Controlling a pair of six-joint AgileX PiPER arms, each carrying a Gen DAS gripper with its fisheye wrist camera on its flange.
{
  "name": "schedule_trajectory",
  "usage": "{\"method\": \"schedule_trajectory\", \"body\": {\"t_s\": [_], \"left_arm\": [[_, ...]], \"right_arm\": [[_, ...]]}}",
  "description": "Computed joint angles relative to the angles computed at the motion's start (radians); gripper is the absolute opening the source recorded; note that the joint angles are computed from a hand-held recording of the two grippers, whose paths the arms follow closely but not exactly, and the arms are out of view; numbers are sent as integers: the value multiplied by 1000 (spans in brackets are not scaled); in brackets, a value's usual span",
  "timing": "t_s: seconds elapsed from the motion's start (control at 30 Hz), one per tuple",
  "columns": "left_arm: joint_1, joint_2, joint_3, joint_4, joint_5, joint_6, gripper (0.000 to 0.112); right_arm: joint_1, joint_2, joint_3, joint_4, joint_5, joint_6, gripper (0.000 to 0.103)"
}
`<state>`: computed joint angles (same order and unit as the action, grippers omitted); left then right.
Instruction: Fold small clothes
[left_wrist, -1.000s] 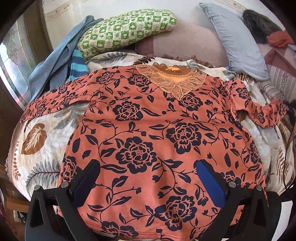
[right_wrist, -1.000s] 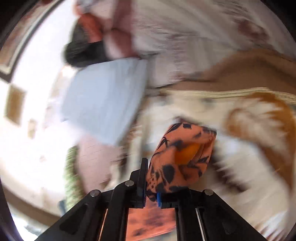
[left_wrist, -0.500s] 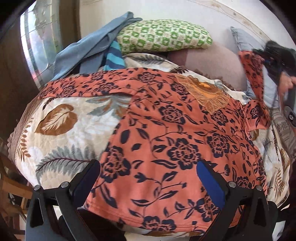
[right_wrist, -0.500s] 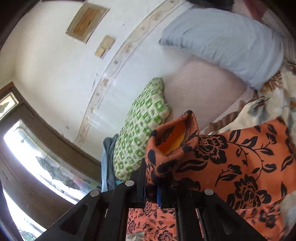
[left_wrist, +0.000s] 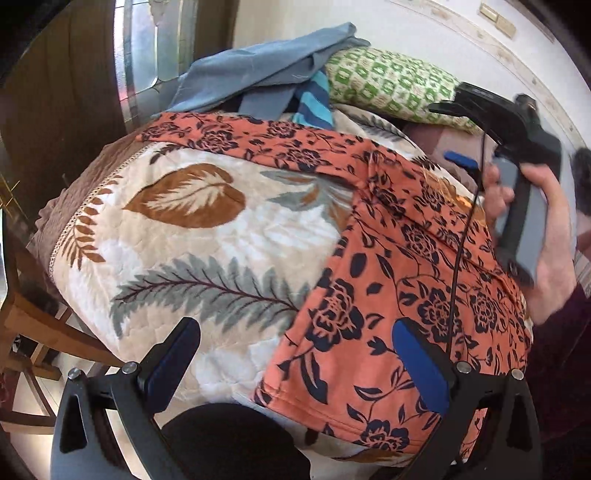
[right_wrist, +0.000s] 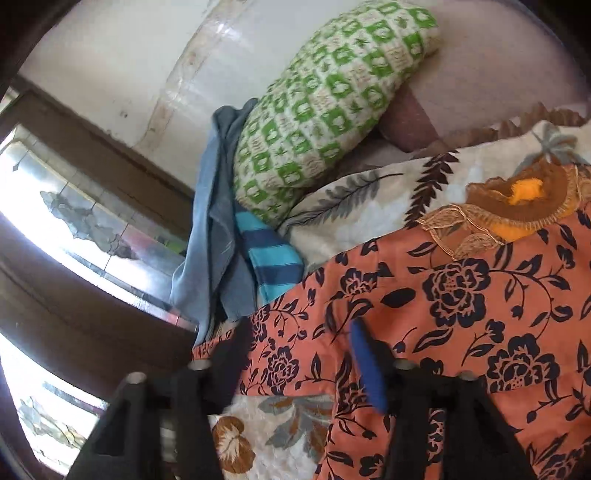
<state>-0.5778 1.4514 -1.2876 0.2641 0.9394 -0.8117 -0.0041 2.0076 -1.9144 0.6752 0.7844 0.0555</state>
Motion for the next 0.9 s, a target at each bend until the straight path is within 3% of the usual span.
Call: {"method": "schedule_trajectory", "body": {"t_s": [0.1,0.2,0.4,0.5,0.6,0.73,0.8,0.9], "left_arm": [[-7,2,-17,45,4,-23,103],[-20,33,-66,77,14,-2,103],[72,143,-198,13,22,95,103],[180,220,-286,-39,27,145,103],[334,322,-414,-152,49,227,103],[533,481,-613,-321,130,282,103],[619,564,-713,-450,171,335,103],[698,686,-868,-543,247,290,102]], "right_arm": [[-34,-116,157,65,-67,-158,78],[-144,-191,273,107,-37,-241,78],[-495,-381,646,322,143,-594,78],[-670,-463,831,368,270,-792,78],[-803,-510,974,383,341,-963,78],[-868,-469,1028,396,380,-1067,78],[-860,-456,1020,418,374,-1080,78],[-817,-472,1024,459,333,-1121,78]]}}
